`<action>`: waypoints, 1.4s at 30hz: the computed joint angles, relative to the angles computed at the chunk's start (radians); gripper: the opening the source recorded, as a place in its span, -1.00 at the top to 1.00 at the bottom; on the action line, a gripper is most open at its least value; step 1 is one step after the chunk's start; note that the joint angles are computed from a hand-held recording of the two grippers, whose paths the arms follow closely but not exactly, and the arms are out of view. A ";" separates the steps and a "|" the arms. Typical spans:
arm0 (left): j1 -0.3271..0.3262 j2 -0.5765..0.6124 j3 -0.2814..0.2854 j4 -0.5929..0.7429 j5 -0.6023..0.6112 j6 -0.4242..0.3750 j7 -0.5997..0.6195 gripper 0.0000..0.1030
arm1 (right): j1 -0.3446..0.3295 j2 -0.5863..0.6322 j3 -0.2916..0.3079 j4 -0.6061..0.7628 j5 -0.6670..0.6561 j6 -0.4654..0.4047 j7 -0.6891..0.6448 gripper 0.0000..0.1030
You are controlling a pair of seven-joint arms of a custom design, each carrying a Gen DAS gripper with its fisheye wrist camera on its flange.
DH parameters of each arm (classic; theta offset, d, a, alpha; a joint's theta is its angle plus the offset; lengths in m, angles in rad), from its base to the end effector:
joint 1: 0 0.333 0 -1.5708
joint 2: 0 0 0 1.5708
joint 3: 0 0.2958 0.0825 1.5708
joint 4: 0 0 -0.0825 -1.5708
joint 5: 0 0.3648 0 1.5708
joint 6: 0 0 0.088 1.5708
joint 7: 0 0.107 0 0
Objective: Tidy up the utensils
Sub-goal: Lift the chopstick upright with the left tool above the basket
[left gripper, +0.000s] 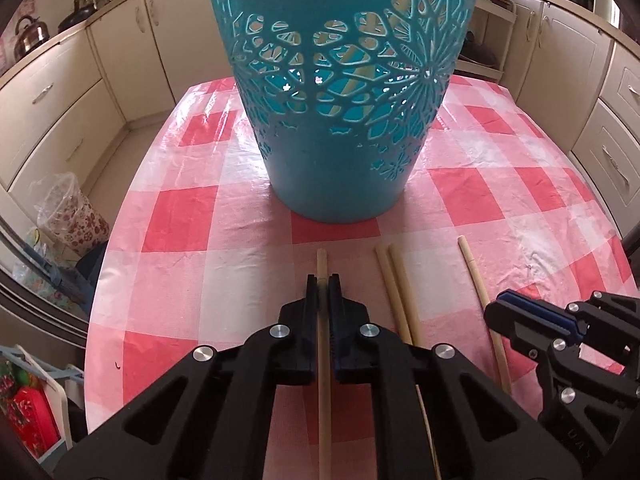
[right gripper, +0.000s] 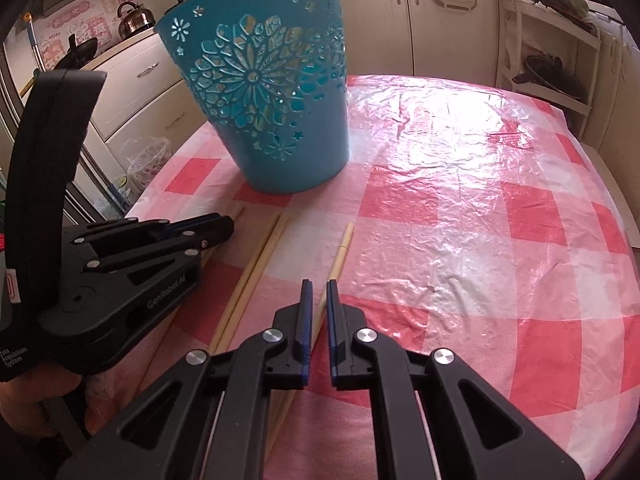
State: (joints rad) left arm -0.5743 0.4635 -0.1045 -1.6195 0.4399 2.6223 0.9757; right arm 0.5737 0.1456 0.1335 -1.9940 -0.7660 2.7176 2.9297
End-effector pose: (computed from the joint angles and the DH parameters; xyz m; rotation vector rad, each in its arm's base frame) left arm 0.5406 -0.4347 0.4072 -1.5174 2.2465 -0.6840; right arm 0.4439 0.4086 0.4379 -1.6995 1.7767 -0.4302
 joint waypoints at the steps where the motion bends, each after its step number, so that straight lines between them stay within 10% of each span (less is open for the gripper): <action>1: 0.009 -0.002 -0.009 -0.001 -0.014 -0.003 0.015 0.89 | -0.001 -0.004 -0.002 -0.003 0.000 0.000 0.006 0.85; 6: 0.006 0.016 -0.001 0.041 -0.014 -0.059 0.011 0.53 | -0.011 0.008 -0.005 -0.008 0.034 0.020 -0.008 0.75; 11: 0.022 0.019 -0.025 0.037 -0.040 -0.033 0.072 0.91 | -0.001 0.022 -0.005 0.019 0.027 -0.015 -0.043 0.75; 21: 0.189 -0.212 -0.157 -0.225 -0.413 0.233 0.300 0.91 | -0.005 0.015 -0.014 -0.003 0.023 0.034 -0.006 0.75; 28: 0.220 -0.263 -0.186 -0.147 -0.631 0.353 0.435 0.91 | -0.012 0.008 -0.014 -0.013 0.026 0.044 -0.010 0.75; 33: 0.109 -0.176 -0.058 0.024 -0.495 0.434 0.296 0.91 | -0.014 0.008 -0.014 -0.015 0.024 0.048 -0.008 0.75; 42: -0.198 0.164 0.420 0.516 -0.150 0.398 -0.182 0.91 | -0.029 -0.007 -0.015 -0.044 0.037 0.096 -0.007 0.71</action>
